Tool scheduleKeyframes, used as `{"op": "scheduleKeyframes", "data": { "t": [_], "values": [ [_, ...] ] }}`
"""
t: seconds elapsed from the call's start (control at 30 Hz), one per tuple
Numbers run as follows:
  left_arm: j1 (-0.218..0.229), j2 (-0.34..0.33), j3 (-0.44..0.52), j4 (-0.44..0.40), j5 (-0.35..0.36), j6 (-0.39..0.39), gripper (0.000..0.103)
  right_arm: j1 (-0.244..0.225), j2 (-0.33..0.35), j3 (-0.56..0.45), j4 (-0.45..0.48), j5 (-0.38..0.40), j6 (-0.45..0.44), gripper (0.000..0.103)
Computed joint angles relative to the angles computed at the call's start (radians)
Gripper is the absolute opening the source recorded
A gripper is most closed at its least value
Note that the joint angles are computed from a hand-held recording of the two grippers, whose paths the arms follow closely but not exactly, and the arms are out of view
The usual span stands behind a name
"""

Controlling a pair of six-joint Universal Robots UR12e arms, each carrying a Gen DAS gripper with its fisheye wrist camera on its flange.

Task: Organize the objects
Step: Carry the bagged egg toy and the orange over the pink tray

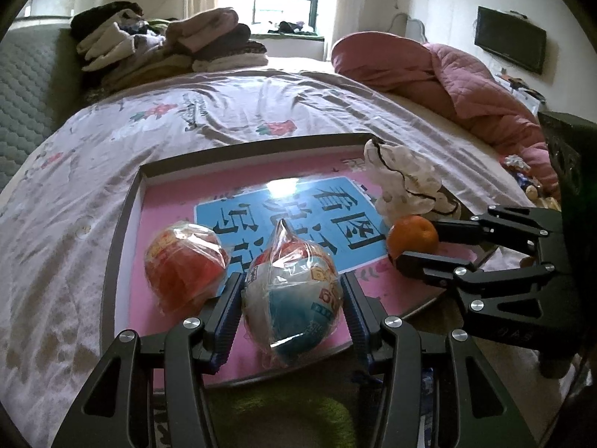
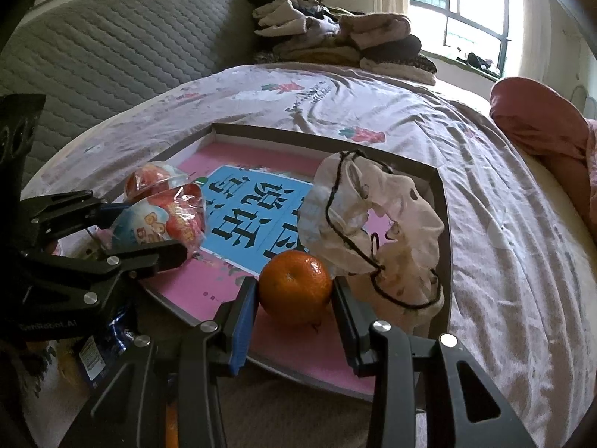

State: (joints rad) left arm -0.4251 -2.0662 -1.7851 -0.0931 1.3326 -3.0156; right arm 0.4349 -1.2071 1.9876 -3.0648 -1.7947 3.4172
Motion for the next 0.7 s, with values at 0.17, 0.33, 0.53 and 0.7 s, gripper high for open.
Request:
{"op": "scheduleKeyframes", "data": {
  "t": [0.17, 0.33, 0.53, 0.7],
  "values": [
    [0.0, 0.003, -0.005, 0.006, 0.01, -0.011, 0.053, -0.005, -0.009, 0.001, 0.029, 0.009, 0.033, 0.041],
    [0.002, 0.006, -0.007, -0.001, 0.019, -0.03, 0.053, -0.007, -0.016, 0.005, 0.041, 0.017, 0.056, 0.041],
    [0.005, 0.011, -0.008, -0.02, 0.018, -0.04, 0.054, -0.006, -0.02, 0.004, 0.05, 0.017, 0.059, 0.041],
    [0.005, 0.015, -0.007, -0.049, 0.017, -0.044, 0.054, -0.006, -0.026, 0.008, 0.054, 0.02, 0.067, 0.041]
  ]
}}
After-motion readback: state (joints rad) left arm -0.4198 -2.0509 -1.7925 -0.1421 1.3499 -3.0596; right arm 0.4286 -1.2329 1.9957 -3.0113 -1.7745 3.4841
